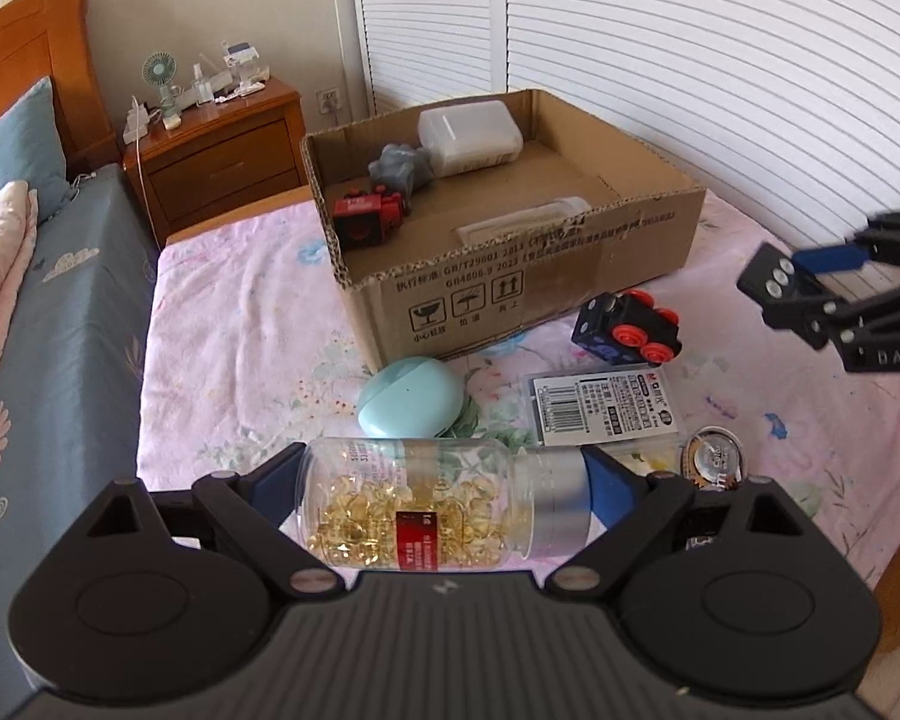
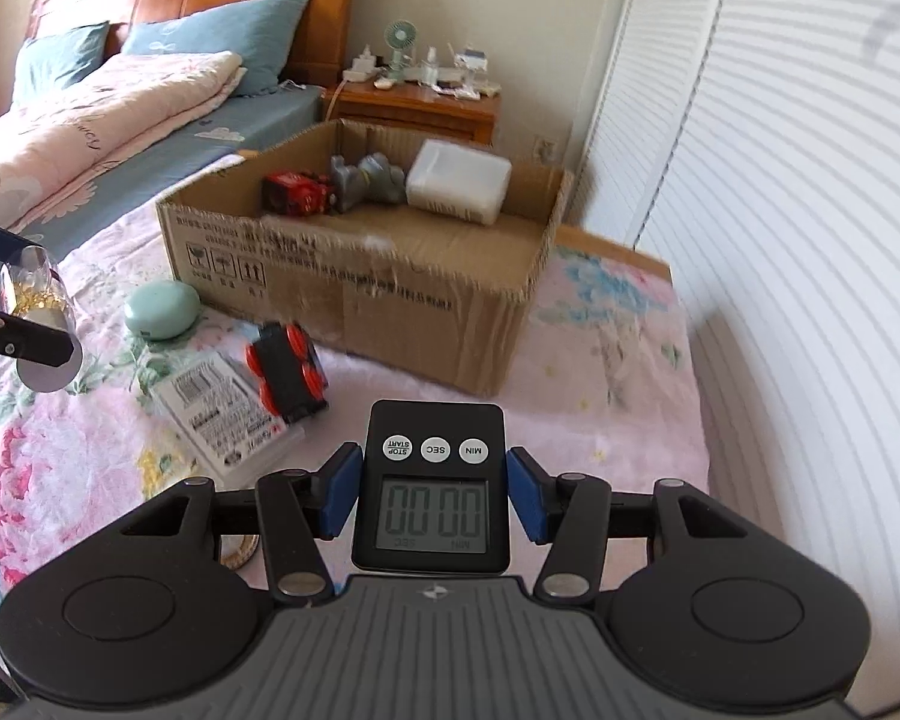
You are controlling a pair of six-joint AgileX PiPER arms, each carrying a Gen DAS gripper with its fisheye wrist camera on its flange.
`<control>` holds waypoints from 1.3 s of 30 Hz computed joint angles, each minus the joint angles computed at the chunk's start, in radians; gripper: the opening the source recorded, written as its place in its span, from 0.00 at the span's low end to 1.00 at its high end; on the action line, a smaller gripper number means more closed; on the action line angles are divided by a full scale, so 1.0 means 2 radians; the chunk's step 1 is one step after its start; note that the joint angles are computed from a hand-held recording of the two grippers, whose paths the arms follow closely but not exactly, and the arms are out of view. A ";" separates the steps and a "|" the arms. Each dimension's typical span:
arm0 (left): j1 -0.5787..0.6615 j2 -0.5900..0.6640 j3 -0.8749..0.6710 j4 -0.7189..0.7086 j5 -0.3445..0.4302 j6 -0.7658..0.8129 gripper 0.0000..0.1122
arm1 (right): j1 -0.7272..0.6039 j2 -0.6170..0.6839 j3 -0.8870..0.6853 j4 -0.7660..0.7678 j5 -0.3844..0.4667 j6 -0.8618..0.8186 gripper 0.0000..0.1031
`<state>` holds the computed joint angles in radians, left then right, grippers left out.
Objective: Organize rigid objects
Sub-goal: 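Carry the capsule jar and black timer into the cardboard box and release both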
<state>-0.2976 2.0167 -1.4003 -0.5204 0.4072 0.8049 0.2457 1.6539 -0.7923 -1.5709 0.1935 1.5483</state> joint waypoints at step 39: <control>0.011 0.028 -0.102 0.034 0.022 -0.038 0.83 | -0.011 0.089 -0.195 0.277 0.029 -0.286 1.00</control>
